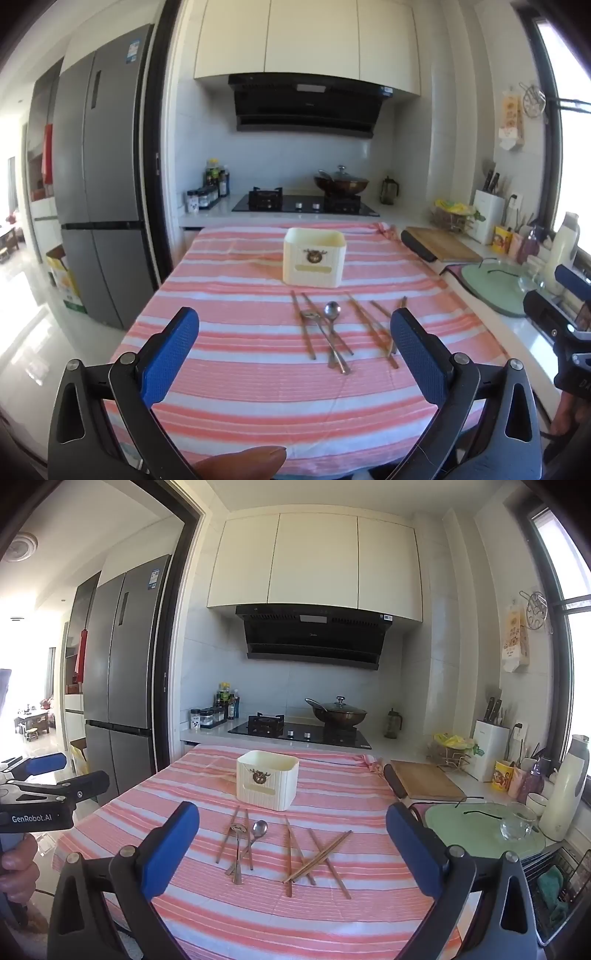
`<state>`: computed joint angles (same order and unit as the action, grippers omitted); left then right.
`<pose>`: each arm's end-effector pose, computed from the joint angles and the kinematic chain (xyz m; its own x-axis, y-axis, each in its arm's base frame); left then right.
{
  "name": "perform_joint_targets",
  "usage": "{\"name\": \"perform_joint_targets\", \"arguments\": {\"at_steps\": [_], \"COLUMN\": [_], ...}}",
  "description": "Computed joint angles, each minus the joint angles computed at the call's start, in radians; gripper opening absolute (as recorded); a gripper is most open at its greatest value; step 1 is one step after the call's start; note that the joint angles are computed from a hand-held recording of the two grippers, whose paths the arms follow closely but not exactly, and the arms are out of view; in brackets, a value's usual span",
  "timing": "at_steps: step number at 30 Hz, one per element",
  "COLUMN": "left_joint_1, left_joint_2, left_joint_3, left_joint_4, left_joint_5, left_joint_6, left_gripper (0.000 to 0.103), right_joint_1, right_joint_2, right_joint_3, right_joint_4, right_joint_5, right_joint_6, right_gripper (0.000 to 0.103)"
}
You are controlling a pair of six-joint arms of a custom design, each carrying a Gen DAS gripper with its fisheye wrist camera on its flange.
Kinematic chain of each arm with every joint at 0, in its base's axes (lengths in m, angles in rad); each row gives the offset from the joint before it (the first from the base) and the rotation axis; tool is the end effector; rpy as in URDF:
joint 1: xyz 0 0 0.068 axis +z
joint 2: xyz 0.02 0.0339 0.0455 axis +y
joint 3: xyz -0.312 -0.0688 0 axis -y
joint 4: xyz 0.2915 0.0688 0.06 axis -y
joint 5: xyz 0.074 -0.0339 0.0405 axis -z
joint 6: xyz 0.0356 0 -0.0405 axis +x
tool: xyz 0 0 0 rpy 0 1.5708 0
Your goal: Organize utensils
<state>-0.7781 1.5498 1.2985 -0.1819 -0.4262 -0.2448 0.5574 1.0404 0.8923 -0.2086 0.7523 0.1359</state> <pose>0.3004 -0.2754 0.3664 -0.3802 0.0649 -0.9226 0.2883 0.9561 -0.0516 0.2276 0.1132 0.3640 -0.2723 -0.0532 -0.9607 0.1959 0.9745 -0.1095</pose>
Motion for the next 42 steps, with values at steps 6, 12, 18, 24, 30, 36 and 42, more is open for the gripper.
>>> {"name": "perform_joint_targets", "arguments": {"at_steps": [6,12,18,24,30,36,42], "left_joint_1": [0.002,0.001,0.001,-0.001,0.000,0.000,0.003], "left_joint_2": [0.012,0.018,0.017,0.017,0.018,0.017,0.019], "left_joint_3": [0.018,0.012,0.008,0.003,0.003,0.001,0.002], "left_joint_4": [-0.015,-0.005,-0.001,0.001,0.000,0.001,0.002], "left_joint_5": [-0.002,-0.003,-0.004,-0.001,0.000,0.001,0.004], "left_joint_6": [-0.008,-0.003,-0.002,-0.005,-0.006,-0.005,-0.004], "left_gripper": [0.103,0.103,0.103,0.103,0.103,0.103,0.103], "right_joint_1": [0.006,-0.001,-0.001,-0.003,-0.002,-0.006,-0.005], "right_joint_2": [0.009,0.011,0.014,0.012,0.010,0.010,0.013], "right_joint_3": [0.007,0.007,0.011,0.009,0.002,0.004,0.005], "right_joint_4": [-0.004,0.000,0.002,0.001,0.002,-0.001,-0.003], "right_joint_5": [0.006,0.000,0.002,-0.002,-0.001,-0.006,-0.006], "right_joint_6": [0.008,0.009,0.008,0.011,0.018,0.021,0.028], "right_gripper": [0.103,0.103,0.103,0.103,0.103,0.103,0.103]}}
